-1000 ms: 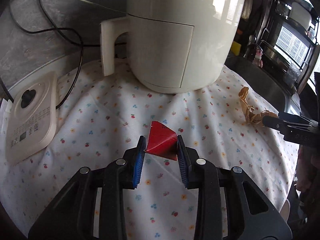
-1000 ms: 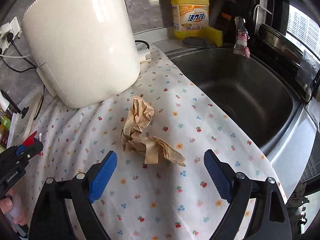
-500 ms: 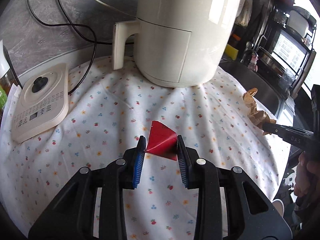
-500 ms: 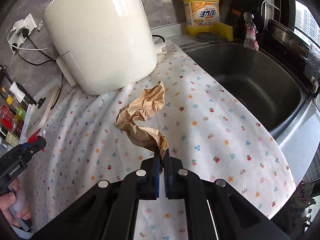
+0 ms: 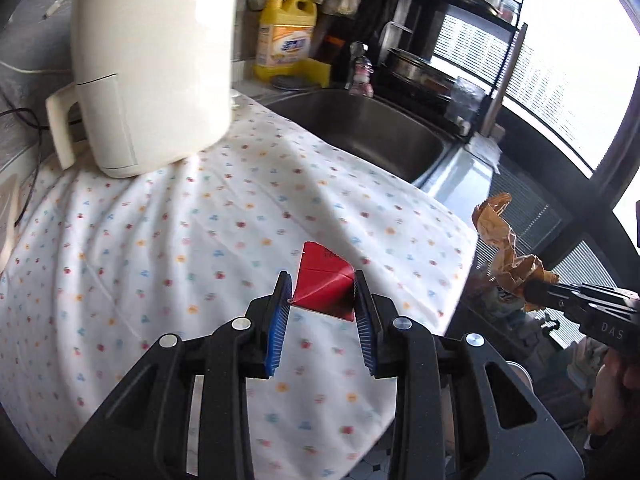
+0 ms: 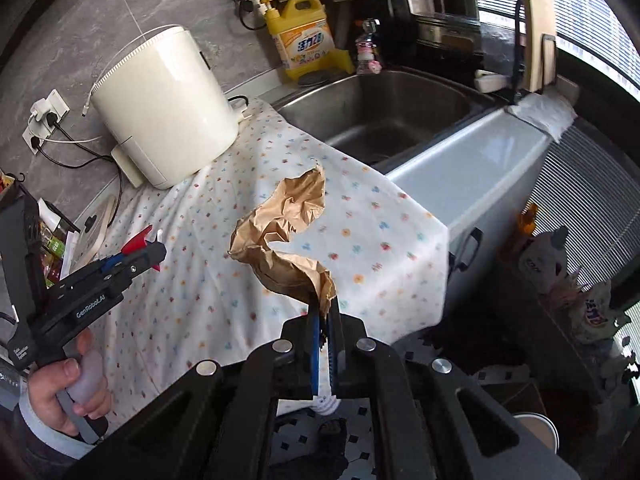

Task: Collect trash
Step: 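Carry the red cube and brown paper down over the white bucket, then open the left gripper over the bucket while the right releases the brown paper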

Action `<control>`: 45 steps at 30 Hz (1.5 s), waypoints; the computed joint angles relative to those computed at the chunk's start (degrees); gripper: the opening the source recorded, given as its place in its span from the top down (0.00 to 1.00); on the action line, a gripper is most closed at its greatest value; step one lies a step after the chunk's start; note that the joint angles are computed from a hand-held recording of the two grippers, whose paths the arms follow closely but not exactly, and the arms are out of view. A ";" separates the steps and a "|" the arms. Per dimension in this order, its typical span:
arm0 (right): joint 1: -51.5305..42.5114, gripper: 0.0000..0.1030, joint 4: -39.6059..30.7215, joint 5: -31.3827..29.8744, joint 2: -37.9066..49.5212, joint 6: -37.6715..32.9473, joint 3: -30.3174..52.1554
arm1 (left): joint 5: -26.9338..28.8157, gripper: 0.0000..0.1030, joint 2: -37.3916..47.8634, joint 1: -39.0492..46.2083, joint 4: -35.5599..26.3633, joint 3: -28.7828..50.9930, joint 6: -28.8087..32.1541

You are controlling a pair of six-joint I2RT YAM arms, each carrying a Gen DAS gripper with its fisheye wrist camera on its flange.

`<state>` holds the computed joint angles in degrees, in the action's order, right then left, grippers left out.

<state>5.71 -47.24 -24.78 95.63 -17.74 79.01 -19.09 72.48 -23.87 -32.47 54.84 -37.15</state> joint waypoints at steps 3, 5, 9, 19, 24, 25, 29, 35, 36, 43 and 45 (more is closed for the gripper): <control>-9.44 0.96 -2.53 -0.33 -2.90 -4.86 -3.11 | -1.10 0.70 7.48 -7.09 0.85 5.64 -1.46; -15.66 0.96 -4.06 -0.57 -3.48 -7.95 -4.06 | -1.63 0.70 12.04 -11.21 1.38 9.46 -2.31; -27.33 0.96 -6.45 -0.24 -2.42 -15.06 -4.69 | -1.61 0.70 20.49 -17.93 1.84 17.04 -4.33; -46.32 0.94 -6.34 2.87 5.40 -25.51 -5.38 | 1.27 0.70 38.22 -28.46 0.20 32.61 -6.90; -51.38 0.93 -3.81 5.59 8.94 -29.06 -6.87 | 3.16 0.70 45.06 -31.29 1.10 37.24 -8.83; -52.06 0.93 -3.20 6.20 9.77 -29.76 -7.24 | 3.50 0.70 46.46 -31.74 1.19 38.36 -9.18; -54.06 0.82 -0.97 8.67 13.33 -31.90 -8.66 | 5.15 0.70 50.96 -33.42 1.66 41.50 -10.38; -56.26 0.47 1.26 9.35 16.19 -30.74 -9.51 | 8.06 0.70 56.62 -34.29 0.64 46.18 -8.66; -56.81 0.47 1.44 9.45 16.55 -30.52 -9.22 | 8.38 0.70 57.34 -34.41 0.41 46.95 -8.59; -62.42 0.47 -0.42 9.51 19.67 -29.53 -3.35 | 11.47 0.70 64.52 -35.78 -1.70 54.95 -7.74; -64.18 0.46 -1.25 9.29 20.27 -29.77 -1.70 | 12.78 0.69 67.00 -36.20 -2.88 58.16 -7.73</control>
<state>-58.46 -48.49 -15.48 115.89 -47.51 77.31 -6.30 139.48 -60.06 -35.35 113.00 -44.88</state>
